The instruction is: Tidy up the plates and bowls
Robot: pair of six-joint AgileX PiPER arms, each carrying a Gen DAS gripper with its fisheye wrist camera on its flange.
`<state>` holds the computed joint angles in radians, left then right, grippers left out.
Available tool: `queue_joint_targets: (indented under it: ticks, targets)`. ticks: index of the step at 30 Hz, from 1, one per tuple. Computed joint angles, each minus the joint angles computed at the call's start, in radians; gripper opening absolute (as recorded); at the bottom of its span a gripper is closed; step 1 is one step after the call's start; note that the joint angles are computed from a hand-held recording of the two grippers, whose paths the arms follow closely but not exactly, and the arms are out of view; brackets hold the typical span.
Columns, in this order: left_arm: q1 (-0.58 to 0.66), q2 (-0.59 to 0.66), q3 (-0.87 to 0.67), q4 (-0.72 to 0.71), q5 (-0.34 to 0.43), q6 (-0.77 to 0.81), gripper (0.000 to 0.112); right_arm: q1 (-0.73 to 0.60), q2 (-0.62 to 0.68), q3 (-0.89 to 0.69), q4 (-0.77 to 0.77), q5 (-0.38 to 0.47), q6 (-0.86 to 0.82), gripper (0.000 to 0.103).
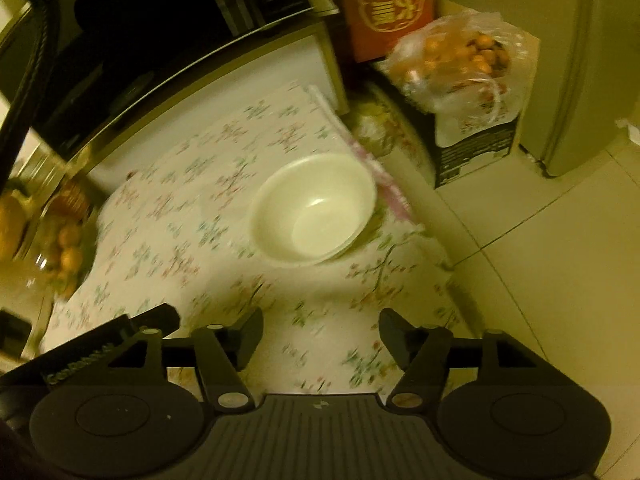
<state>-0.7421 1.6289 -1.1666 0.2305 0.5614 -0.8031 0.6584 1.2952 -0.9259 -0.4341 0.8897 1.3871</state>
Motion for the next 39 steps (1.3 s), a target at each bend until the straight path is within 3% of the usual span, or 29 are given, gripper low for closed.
queue_joint_targets:
  ticks: [13,18,23,26,30,32,33,34,36,39]
  targets:
    - [0.040,0.097,-0.048,-0.123,-0.104,0.030,0.088,-0.185,0.002,0.075,-0.014,-0.130,0.060,0.069]
    - [0.038,0.142,-0.075,-0.198,-0.131,0.088,0.089,-0.222,0.000,0.097,0.002,-0.186,0.060,0.068]
    - [0.019,0.203,-0.138,-0.164,-0.122,0.052,0.087,-0.282,0.013,0.129,0.038,-0.257,0.055,0.064]
    - [0.009,0.239,-0.178,-0.143,-0.100,0.036,0.076,-0.320,0.024,0.151,0.096,-0.323,0.017,0.057]
    - [0.001,0.285,-0.219,-0.154,-0.067,0.045,0.052,-0.323,0.060,0.141,0.071,-0.360,0.018,0.049]
    - [0.003,0.301,-0.231,-0.187,-0.049,0.084,0.033,-0.322,0.084,0.129,0.073,-0.370,0.001,0.039]
    - [0.006,0.300,-0.225,-0.225,-0.056,0.125,0.017,-0.326,0.093,0.127,0.094,-0.378,-0.025,0.029]
    - [0.010,0.299,-0.222,-0.267,-0.057,0.162,0.010,-0.333,0.102,0.124,0.137,-0.387,-0.073,0.017]
    - [0.007,0.288,-0.216,-0.267,-0.059,0.160,0.010,-0.343,0.107,0.123,0.219,-0.404,-0.162,0.007]
    - [0.005,0.265,-0.202,-0.279,-0.067,0.178,0.008,-0.341,0.090,0.127,0.209,-0.396,-0.164,0.006]
